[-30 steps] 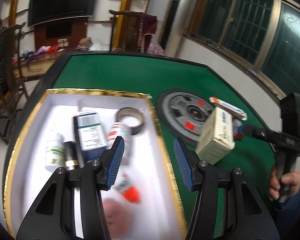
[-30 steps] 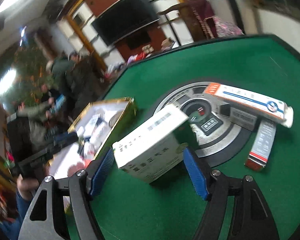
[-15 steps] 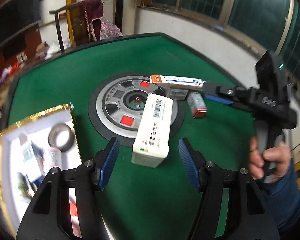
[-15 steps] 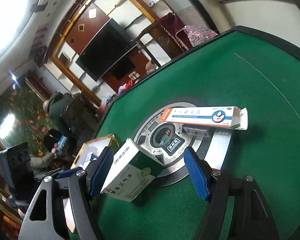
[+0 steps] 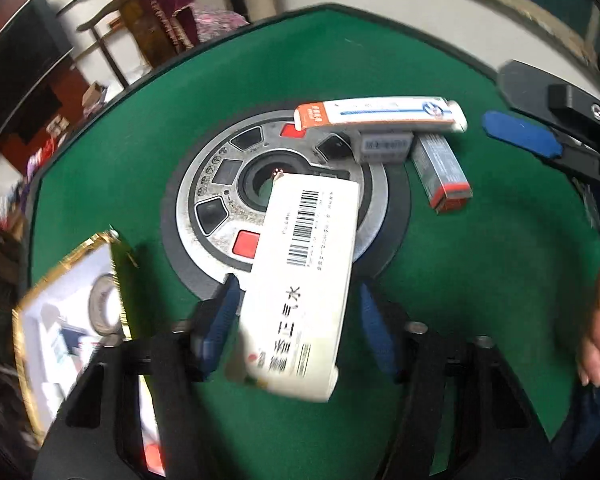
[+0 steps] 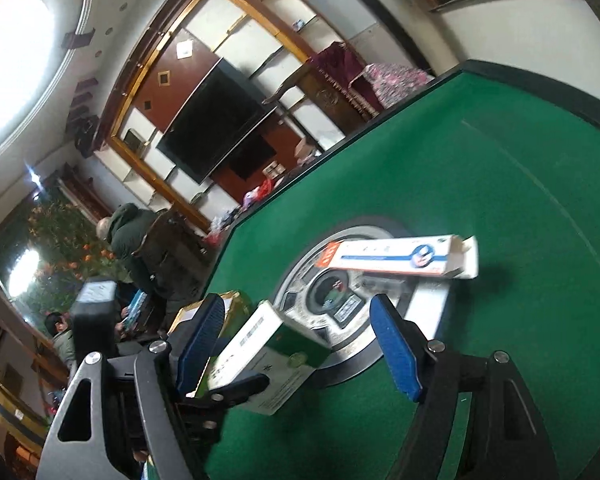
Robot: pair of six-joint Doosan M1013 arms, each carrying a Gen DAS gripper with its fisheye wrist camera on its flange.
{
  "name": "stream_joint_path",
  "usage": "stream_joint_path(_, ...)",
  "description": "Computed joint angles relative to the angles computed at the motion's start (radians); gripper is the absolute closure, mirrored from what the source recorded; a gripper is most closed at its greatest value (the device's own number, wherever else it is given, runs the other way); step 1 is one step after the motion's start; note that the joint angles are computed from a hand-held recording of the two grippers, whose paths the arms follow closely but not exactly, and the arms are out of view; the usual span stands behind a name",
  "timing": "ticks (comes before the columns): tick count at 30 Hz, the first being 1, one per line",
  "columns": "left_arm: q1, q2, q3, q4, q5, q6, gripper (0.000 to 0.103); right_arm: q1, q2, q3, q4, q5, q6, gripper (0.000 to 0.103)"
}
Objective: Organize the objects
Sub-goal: 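Grasp the white printed medicine box with the left gripper while the right gripper grasps the small red-white box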
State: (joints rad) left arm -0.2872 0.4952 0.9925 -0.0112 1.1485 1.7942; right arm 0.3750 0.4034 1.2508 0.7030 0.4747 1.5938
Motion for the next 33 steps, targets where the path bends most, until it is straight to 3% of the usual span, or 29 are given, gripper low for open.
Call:
stream_joint_path(4,0.019,-0.044,0.083,-0.051,-0.098,-0.047,0.063,-0.007,0.000,-0.003,-0.097,-0.003,0.100,0.028)
stream_joint_path(6,0.035,-0.074,0.132,-0.096,-0.135,-0.064,0.063,-0.007,0.006,-0.017,-0.217,0.025,0.227,0.026)
stream_joint_path(9,0.053,-0.109,0.191,-0.152,-0.192,-0.070,0.063,0.007,0.035,-0.076,-0.457,0.154,0.435,0.025)
stream_joint_path(12,0.066,-0.129,0.230,-0.200,-0.238,-0.056,0.063,0.026,0.072,-0.136,-0.558,0.271,0.478,0.025)
stream_joint_path(16,0.066,-0.129,0.227,-0.213,-0.235,-0.040,0.062,0.070,0.134,-0.248,-0.786,0.416,0.556,0.028)
stream_joint_path(18,0.066,-0.131,0.228,-0.216,-0.229,-0.044,0.062,0.079,0.170,-0.305,-0.824,0.476,0.546,0.034)
stream_joint_path(20,0.066,-0.125,0.222,-0.214,-0.211,-0.044,0.062,0.084,0.199,-0.347,-0.859,0.526,0.541,0.068)
stream_joint_path(21,0.067,-0.126,0.225,-0.212,-0.211,-0.048,0.062,0.087,0.220,-0.375,-0.883,0.569,0.517,0.069)
stream_joint_path(22,0.065,-0.124,0.225,-0.202,-0.207,-0.055,0.062,0.087,0.224,-0.375,-0.891,0.573,0.510,0.076)
stream_joint_path(26,0.056,-0.123,0.231,-0.187,-0.204,-0.060,0.062,0.088,0.215,-0.356,-0.960,0.594,0.515,0.076)
stream_joint_path(29,0.054,-0.131,0.246,-0.190,-0.224,-0.050,0.063,0.073,0.176,-0.293,-0.904,0.531,0.523,0.076)
stream_joint_path(33,0.072,-0.144,0.260,-0.267,-0.252,-0.021,0.063,0.062,0.106,-0.198,-0.927,0.429,0.629,0.076)
